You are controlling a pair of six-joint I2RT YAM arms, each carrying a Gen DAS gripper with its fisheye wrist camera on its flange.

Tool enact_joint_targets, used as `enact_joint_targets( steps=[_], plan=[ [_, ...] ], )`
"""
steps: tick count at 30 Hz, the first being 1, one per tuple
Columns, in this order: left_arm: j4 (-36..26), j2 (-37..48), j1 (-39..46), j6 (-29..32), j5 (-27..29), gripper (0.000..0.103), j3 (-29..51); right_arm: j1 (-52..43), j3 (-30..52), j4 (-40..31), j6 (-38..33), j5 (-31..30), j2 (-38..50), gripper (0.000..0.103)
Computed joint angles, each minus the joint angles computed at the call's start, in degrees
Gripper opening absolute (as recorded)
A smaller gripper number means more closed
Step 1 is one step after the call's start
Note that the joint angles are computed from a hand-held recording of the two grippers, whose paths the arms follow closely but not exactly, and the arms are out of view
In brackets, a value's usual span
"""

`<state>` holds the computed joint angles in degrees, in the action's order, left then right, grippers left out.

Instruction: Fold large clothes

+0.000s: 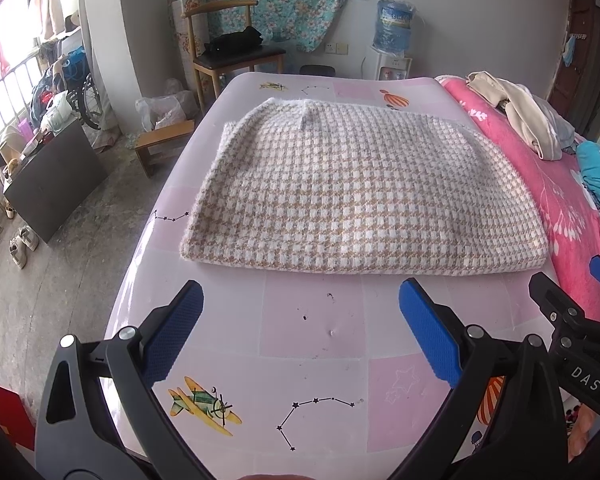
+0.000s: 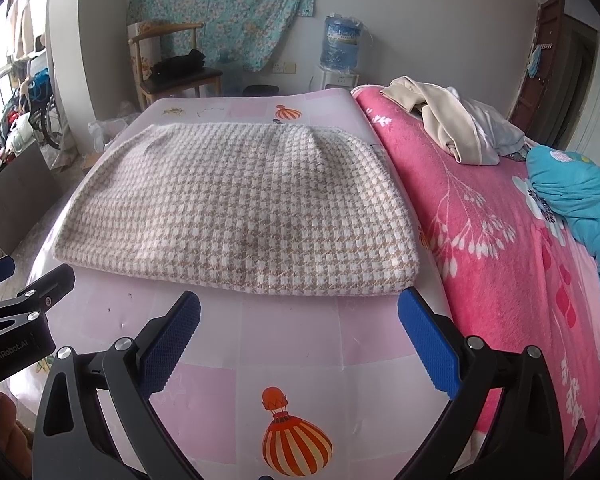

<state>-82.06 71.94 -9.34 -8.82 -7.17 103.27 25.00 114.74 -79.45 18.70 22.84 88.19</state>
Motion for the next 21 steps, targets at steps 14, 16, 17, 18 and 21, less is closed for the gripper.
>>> enact_joint_targets(
  steps=[14, 16, 17, 18, 21],
  plan=[
    [0.2, 0.0, -0.4, -0.3, -0.4, 0.095, -0.1, 0.2, 0.2, 0.0, -0.1, 0.2, 0.2, 0.097],
    [0.2, 0.0, -0.4, -0.3, -0.3, 0.095, -0.2, 0.1, 0.2, 0.0, -0.1, 0.0, 0.3, 0.097],
    [0.2, -0.1, -0.3, -0.2, -0.3, 0.095, -0.3, 0.2, 0.2, 0.0, 0.0, 0.1, 0.3, 0.097],
    [0.1, 0.0, -0.6, -0.4, -0.6, 0.095, -0.2, 0.3, 0.2, -0.1, 0.1, 0.1, 0.3, 0.097],
    [0.1, 0.2, -0.5, -0.3, -0.6, 0.095, 0.1, 0.2, 0.2, 0.1, 0.4, 0.0, 0.2, 0.097]
  ],
)
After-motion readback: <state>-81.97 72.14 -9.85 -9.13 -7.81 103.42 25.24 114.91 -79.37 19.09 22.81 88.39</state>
